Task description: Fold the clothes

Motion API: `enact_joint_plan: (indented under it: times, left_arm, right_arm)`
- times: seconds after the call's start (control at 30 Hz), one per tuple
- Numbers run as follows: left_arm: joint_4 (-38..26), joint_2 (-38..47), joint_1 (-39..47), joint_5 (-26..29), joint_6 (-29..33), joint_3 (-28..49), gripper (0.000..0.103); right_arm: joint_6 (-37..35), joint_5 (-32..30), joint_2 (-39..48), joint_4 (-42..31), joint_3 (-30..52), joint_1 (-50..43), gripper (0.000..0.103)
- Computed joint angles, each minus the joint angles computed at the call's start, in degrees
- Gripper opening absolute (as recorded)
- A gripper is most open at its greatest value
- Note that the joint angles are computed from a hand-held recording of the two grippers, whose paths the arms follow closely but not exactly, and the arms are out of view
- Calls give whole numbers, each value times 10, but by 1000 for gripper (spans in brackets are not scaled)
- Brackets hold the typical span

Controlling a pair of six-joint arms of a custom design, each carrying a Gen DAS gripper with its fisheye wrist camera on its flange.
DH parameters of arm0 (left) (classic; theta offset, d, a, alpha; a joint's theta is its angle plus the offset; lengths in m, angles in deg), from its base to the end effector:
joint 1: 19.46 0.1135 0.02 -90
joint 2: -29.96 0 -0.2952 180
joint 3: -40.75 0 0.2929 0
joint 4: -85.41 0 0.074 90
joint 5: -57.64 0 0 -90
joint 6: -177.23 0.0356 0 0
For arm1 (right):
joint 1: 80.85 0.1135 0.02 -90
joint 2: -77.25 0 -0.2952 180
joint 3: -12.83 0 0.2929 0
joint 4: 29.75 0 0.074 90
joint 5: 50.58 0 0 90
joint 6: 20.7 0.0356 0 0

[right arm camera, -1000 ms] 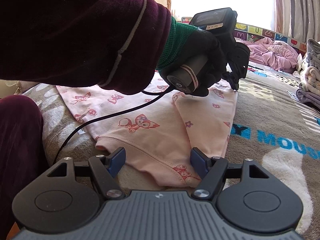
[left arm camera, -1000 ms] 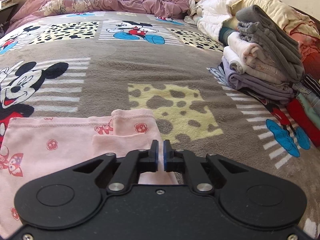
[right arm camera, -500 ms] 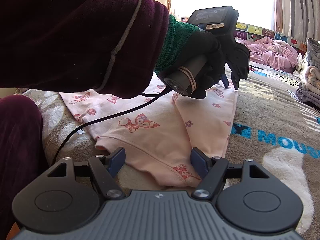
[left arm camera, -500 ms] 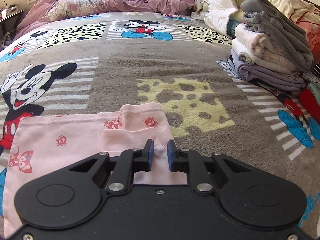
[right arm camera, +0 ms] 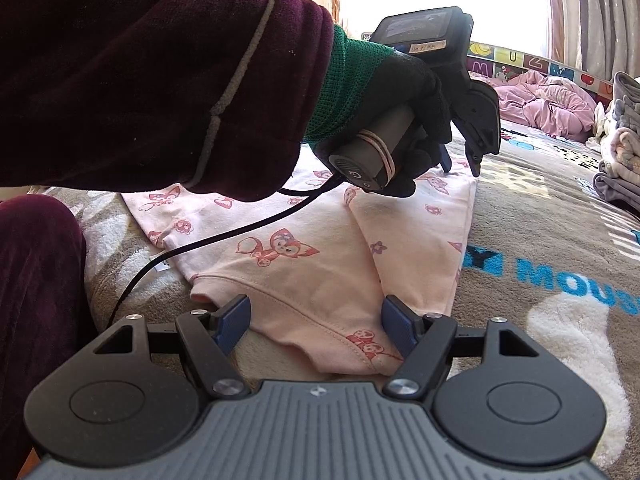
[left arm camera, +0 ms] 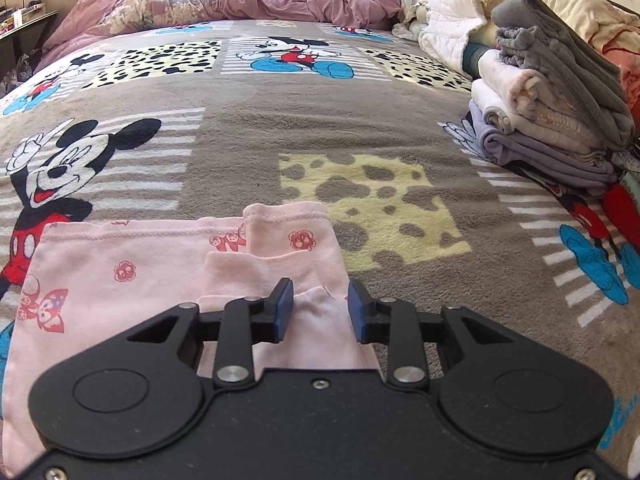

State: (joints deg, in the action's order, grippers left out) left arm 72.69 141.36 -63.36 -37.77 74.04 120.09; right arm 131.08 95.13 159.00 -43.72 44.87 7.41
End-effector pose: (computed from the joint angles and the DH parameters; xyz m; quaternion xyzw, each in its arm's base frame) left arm 0.3292 -0.3121 0.1558 0.2267 0.8940 -0.1452 0.3582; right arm 0.0357 0.2078 0.0979 -0.0936 0.8624 0.0769 0.4915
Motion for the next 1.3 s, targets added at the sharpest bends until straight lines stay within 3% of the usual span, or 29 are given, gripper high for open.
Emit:
enact_joint_plan:
  times: [0.03, 0.1, 0.4, 0.63, 0.77, 0.8, 1.03, 1.13, 1.3]
  left_arm:
    - [0, 2, -2, -8, 2, 1, 12]
    - [-2, 2, 0, -9, 1, 1, 4]
    - [36, -30, 13, 23, -34, -34, 2]
    - [31, -8, 9, 39, -18, -15, 1]
    - [28, -4, 12, 34, -6, -14, 18]
    - [35, -16, 13, 34, -3, -24, 28]
    - [91, -115, 3, 28, 64, -143, 28]
    - [96, -93, 13, 22, 86, -160, 28]
    - [130, -130, 40, 73, 70, -191, 29]
  right_arm:
    - [0, 0, -1, 0, 0, 0, 72]
    - [-2, -1, -1, 1, -1, -1, 72]
    - [-2, -2, -4, 4, -3, -2, 72]
    - [-2, -3, -2, 5, -2, -2, 73]
    - [-4, -4, -1, 6, -1, -3, 73]
    - [-4, -4, -1, 7, -2, -4, 73]
    - [-6, -5, -1, 9, -3, -4, 73]
    - [-5, -5, 2, 8, -1, -3, 73]
    - [-2, -2, 12, 1, 5, 0, 73]
